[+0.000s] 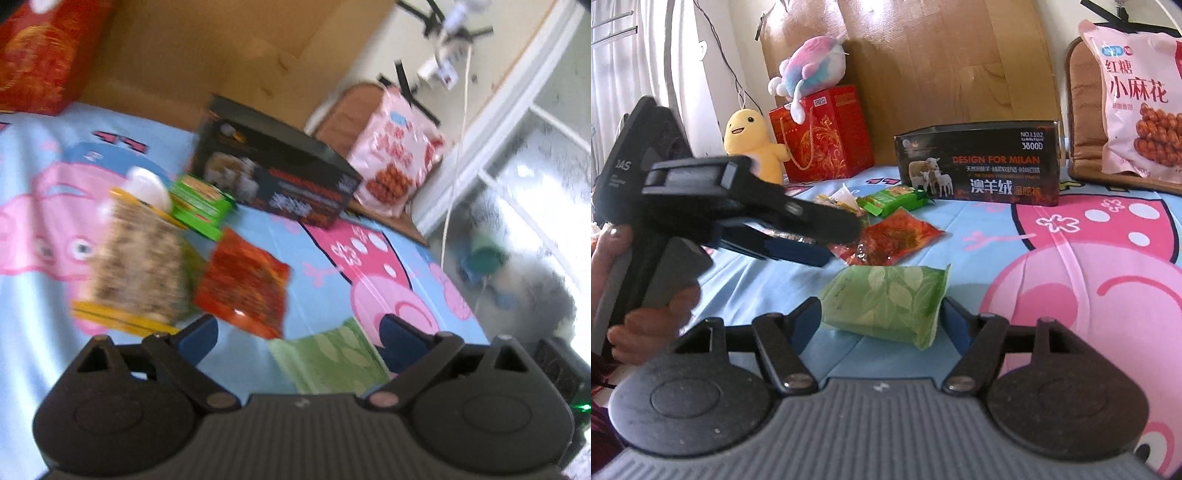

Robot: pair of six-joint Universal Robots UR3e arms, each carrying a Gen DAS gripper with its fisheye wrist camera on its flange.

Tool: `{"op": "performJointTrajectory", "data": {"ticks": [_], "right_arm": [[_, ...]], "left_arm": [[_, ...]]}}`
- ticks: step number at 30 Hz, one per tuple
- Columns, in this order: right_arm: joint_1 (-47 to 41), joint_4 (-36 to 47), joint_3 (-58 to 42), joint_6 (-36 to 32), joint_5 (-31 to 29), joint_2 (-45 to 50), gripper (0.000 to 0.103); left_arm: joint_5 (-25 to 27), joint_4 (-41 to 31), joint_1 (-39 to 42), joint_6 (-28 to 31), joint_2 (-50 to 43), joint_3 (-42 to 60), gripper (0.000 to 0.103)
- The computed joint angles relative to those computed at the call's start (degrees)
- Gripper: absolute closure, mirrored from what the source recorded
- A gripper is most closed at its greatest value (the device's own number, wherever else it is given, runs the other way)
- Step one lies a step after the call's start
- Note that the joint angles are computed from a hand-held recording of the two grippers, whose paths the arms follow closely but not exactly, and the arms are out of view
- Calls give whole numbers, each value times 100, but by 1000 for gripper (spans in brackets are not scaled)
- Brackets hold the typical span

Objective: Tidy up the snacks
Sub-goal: 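Grasp the green leaf-pattern pack with the left gripper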

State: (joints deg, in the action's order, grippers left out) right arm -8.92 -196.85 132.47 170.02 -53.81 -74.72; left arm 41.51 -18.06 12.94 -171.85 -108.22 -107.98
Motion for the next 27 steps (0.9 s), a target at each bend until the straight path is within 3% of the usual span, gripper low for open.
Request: {"op": "performJointTrajectory", "data": {"ticks": [4,10,16,19,22,25,27], "right_arm": [[-30,-48,10,88,4,9,29],[-186,-796,231,577,4,76,29],[-68,-449,-189,519,7,-1,29],[109,-172,-501,308,-109,83,29],[131,22,-537,295,-294,117,29],[-79,394,-345,210,-36,-92,29],[-63,513,-163,-49,-71,-311,22]], "left_arm": [[-151,212,579,-141,355,-389,5],[-232,100,1069,-242,478,-397,5],[-330,215,1021,-328,332,-250,7],[-537,-114,991,-135,390,-260,10],[-678,-862,783,524,523,-212,17],[-705,-1406,523,862,423,-15,18],[-698,-1776,340,960,243,208,19]]}}
